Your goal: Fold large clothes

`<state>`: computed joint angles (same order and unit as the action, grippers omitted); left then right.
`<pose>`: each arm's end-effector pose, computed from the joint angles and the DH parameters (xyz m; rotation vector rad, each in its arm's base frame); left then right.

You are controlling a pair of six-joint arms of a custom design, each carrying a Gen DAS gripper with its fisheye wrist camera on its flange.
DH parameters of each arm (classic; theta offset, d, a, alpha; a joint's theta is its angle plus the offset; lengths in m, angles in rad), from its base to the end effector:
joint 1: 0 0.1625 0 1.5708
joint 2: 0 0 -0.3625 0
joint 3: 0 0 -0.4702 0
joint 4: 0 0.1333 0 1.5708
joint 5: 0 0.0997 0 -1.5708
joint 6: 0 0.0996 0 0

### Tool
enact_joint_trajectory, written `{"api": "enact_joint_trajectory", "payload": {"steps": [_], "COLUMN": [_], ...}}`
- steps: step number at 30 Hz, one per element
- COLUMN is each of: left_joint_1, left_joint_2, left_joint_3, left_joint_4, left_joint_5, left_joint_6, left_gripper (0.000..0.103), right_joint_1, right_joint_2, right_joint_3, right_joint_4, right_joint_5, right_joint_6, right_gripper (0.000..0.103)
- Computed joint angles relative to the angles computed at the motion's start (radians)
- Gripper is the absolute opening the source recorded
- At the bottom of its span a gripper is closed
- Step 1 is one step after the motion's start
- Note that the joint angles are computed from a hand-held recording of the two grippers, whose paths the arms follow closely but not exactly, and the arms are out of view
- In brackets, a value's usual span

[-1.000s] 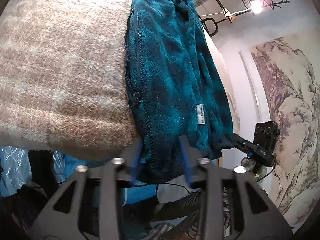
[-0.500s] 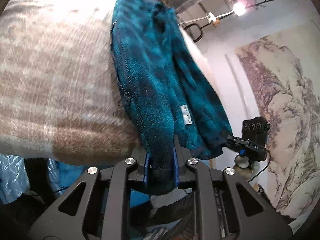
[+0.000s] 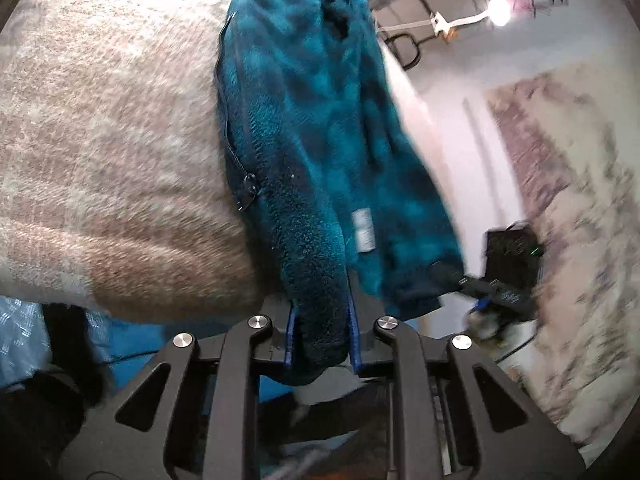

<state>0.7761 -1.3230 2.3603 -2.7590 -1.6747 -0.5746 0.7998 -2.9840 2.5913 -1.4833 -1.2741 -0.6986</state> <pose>-0.2289 -0.3970 0.0261 -0.3372 -2.9457 0.0761 -0.0230 -0.2567 0.3384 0.0404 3.0568 -0.6550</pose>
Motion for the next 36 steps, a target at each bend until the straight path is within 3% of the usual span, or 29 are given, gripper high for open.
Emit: {"api": "enact_joint_trajectory", "payload": {"steps": [5,9,16,22,26,36], "left_joint_1": [-0.001,0.0,0.032,0.07,0.094,0.14], "left_joint_2": [0.006,0.044,0.167,0.303,0.377,0.475], "left_joint_3": [-0.046,-0.111,-0.27,-0.409,-0.48,-0.578], "left_joint_4": [-0.038,-0.053,-0.05,-0.051,-0.05,-0.028], "left_joint_5": [-0.033,-0.032,0.013,0.07,0.094,0.134], "left_joint_6": [-0.027,-0.032,0.007,0.012,0.012,-0.022], "left_gripper": [0.017,0.017,0.017,0.017,0.017,0.017], "right_joint_1": [-0.025,0.041,0.219,0.31,0.355,0.343], "right_joint_2": [0.005,0.061,0.337,0.612,0.751,0.963], "right_joint_3": [-0.035,-0.053,-0.107,-0.199,-0.261,-0.363], "right_joint_4": [0.032,-0.089,-0.488,-0.745,-0.843,-0.931], "right_joint_5": [0.127,0.164,0.115,0.034,-0.04,-0.087], "right_joint_6": [0.019,0.124,0.379,0.495,0.518,0.575], "right_gripper": [0.016,0.016,0.015,0.015,0.015,0.015]}}
